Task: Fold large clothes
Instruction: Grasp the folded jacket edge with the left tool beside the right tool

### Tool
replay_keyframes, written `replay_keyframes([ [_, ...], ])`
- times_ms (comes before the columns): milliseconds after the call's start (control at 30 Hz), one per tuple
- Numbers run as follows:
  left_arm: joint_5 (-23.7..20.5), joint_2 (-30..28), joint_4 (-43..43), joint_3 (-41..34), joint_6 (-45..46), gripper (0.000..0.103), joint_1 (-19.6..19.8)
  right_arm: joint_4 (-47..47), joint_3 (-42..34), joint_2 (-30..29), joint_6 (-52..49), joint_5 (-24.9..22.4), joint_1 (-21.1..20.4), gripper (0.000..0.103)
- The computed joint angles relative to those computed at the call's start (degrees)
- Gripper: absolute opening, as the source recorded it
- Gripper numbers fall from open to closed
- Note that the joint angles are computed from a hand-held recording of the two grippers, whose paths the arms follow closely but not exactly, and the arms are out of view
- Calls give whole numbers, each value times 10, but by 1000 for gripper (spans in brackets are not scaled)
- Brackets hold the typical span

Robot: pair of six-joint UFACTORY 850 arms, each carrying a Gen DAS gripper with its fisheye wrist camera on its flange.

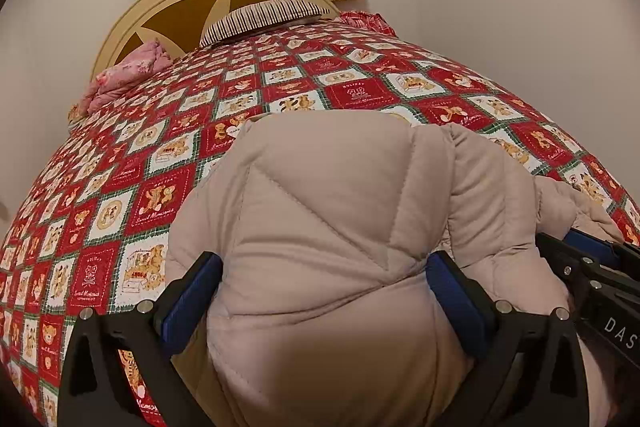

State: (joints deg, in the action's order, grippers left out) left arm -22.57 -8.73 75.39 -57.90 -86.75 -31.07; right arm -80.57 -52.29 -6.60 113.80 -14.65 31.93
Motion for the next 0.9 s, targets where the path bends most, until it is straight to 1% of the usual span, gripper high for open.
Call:
replay_keyframes([
  [767, 6, 3, 0, 5, -1, 102, 3, 1, -2, -3, -4, 0, 0, 38],
  [900, 7, 3, -1, 5, 0, 102, 3, -17, -2, -5, 14, 3, -2, 38],
])
